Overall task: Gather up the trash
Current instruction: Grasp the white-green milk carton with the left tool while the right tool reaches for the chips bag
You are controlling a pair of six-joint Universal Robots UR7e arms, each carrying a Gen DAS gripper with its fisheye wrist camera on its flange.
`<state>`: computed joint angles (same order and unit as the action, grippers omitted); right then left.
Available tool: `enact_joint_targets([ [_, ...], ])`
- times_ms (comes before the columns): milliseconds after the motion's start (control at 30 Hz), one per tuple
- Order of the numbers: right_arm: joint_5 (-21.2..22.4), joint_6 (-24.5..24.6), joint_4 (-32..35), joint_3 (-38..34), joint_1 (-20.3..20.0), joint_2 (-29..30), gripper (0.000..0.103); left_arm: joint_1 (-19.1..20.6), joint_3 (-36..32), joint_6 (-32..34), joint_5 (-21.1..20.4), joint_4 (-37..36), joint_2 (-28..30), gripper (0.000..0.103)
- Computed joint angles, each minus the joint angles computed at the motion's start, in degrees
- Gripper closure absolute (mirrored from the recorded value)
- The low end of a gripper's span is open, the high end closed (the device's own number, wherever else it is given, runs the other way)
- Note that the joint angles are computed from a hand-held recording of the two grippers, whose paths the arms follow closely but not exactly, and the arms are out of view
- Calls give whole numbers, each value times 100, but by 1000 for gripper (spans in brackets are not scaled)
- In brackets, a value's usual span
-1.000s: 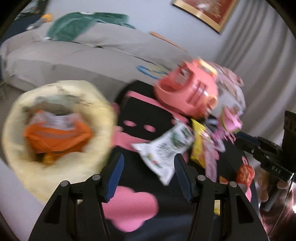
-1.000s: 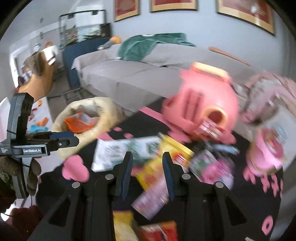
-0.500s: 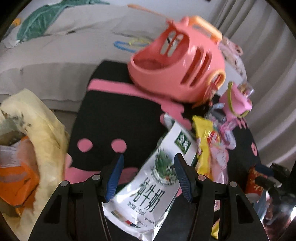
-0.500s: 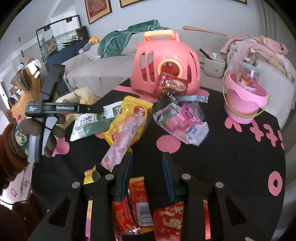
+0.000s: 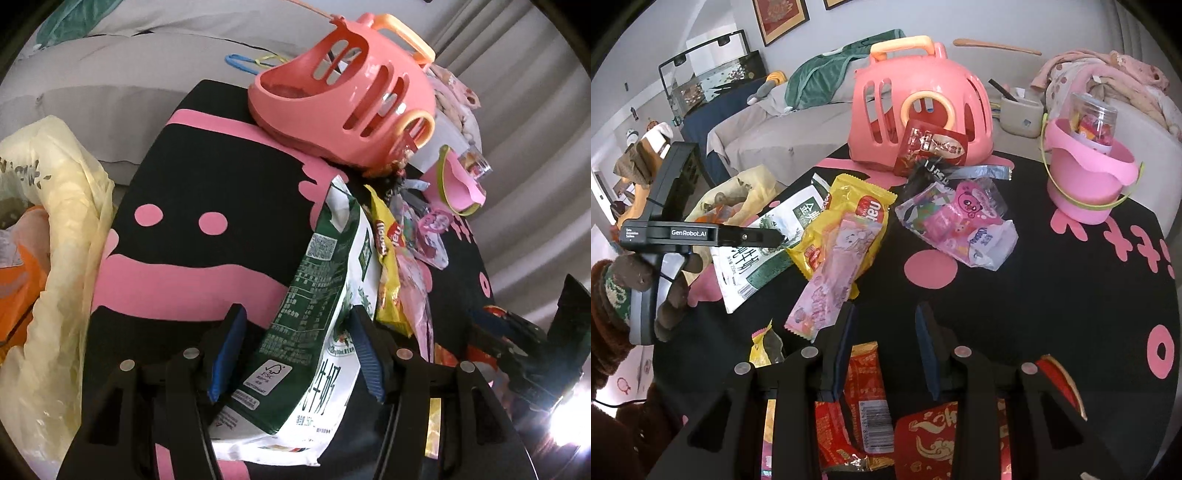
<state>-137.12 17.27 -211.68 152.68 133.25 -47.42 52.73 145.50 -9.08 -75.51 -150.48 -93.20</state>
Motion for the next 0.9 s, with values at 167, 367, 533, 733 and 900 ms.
enact_joint_targets([
  [167,-130,163,111,13,226,-4,71,56,-8,24,-183,209,-122,49],
  [367,-31,205,257,6,482,7,71,-324,207,-349,109,256,-480,68],
  [533,622,-55,305,-27,513,28,70,-767,439,-656,528,250,-1023,68],
  [733,697,-163,890,-375,567,389,70,-1452,627,-1231,1587,939,-1866,68],
  [900,633,-313,1541,-694,568,601,70,-1671,707,-1546,1921,1673,-2487,68],
])
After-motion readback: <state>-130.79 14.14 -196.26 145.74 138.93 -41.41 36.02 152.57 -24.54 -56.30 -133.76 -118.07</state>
